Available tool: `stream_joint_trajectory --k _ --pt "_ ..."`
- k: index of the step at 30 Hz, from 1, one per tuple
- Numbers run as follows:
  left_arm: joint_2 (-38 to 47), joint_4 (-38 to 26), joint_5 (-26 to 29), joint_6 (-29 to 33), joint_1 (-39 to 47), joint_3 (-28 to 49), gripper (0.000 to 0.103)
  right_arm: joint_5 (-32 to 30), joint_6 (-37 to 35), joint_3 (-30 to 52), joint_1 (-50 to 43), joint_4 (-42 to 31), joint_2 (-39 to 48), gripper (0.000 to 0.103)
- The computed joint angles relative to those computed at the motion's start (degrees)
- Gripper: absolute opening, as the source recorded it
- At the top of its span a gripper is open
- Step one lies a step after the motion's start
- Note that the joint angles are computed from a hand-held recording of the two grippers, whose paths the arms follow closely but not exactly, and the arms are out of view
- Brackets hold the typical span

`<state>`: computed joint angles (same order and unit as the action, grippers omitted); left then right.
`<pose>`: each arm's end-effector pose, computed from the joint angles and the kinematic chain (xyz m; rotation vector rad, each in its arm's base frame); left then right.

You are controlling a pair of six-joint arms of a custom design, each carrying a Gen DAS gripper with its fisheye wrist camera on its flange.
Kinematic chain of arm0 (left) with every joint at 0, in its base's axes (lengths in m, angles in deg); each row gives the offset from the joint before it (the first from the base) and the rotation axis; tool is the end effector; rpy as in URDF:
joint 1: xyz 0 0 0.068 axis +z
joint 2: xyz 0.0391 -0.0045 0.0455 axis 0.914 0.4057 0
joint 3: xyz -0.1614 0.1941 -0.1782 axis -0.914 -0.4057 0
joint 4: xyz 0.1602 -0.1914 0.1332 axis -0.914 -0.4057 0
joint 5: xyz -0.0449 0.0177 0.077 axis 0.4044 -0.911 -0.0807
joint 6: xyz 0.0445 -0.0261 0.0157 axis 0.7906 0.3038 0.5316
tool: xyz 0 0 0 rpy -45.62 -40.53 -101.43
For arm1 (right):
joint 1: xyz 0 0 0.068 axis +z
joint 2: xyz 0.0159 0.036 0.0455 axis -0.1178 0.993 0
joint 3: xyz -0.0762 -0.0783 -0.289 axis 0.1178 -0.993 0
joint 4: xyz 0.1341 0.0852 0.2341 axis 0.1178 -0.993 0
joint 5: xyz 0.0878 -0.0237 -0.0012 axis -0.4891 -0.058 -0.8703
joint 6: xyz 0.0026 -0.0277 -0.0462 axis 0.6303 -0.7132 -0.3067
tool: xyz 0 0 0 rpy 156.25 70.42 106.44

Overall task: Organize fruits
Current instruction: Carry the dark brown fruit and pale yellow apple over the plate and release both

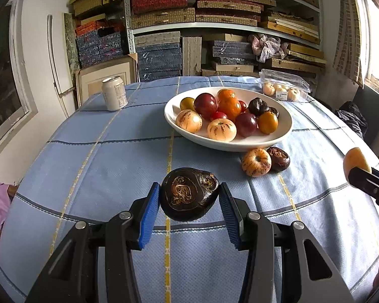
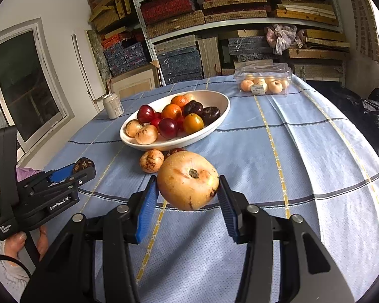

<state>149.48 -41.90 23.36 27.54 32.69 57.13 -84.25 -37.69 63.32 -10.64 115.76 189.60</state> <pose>0.2866 -0.1647 0.0673 -0.1549 2.2414 0.1667 0.3360 -0.0034 0.0635 -0.3317 2.1698 0.5529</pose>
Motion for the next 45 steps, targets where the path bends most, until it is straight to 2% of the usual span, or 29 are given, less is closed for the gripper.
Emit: stream_joint_trajectory --k 7,12,15,18,21,25,27,28,29,30,31,32,38,45 --pt "-1.07 -0.84 -0.69 1.65 0.47 0.99 0.048 0.07 -0.73 0.16 0.14 -1.49 -3.86 0.046" --pt "-1.93 -3.06 1.86 4.91 3.31 4.52 0.048 2.93 -1.17 3.48 2.53 -4.63 -7.34 0.047" --pt "-0.62 -7.14 6.27 6.69 6.41 10.51 0.048 6.38 -1.2 10.32 5.66 -8.61 -5.13 0.047" --pt "3.94 -10.72 8.36 7.83 8.25 17.89 0.048 10.43 -0.71 21.99 9.28 -15.67 2.65 0.046" --pt "8.46 -12.97 10.19 7.93 9.73 23.6 0.048 13.94 -0.21 30.78 11.2 -19.39 9.3 0.046" --pt "12.5 -14.96 12.93 6.8 11.99 29.19 0.048 14.37 2.07 42.06 11.63 -26.17 16.93 0.046" --pt "13.74 -15.17 13.18 6.61 12.67 30.81 0.049 14.39 2.26 44.39 11.81 -26.79 18.9 0.047" --pt "14.61 -15.12 11.98 6.81 12.76 31.83 0.05 14.63 2.39 44.82 11.82 -26.12 19.43 0.048" --pt "15.12 -15.31 11.02 7.23 12.79 32.56 0.058 14.53 2.4 45.44 11.77 -26.32 19.79 0.05" --pt "15.27 -15.31 10.63 7.38 12.81 32.78 0.069 13.93 2.56 46.05 11.54 -26.64 20.19 0.06" --pt "15.38 -14.89 9.79 7.44 12.69 32.81 0.073 13.84 2.87 45.61 11.38 -26.03 20.03 0.069" --pt "15.34 -14.28 8.98 7.55 12.52 32.54 0.075 13.9 3.25 44.73 11.22 -24.76 19.74 0.071" --pt "13.79 -13.4 8.04 7.69 12.04 30.07 0.075 12.7 2.84 39.7 10.17 -20.74 16.61 0.071" --pt "9.02 -10.51 6.33 6.83 9.88 22.95 0.075 10.12 2.19 26.9 8.22 -12.56 10.42 0.071"
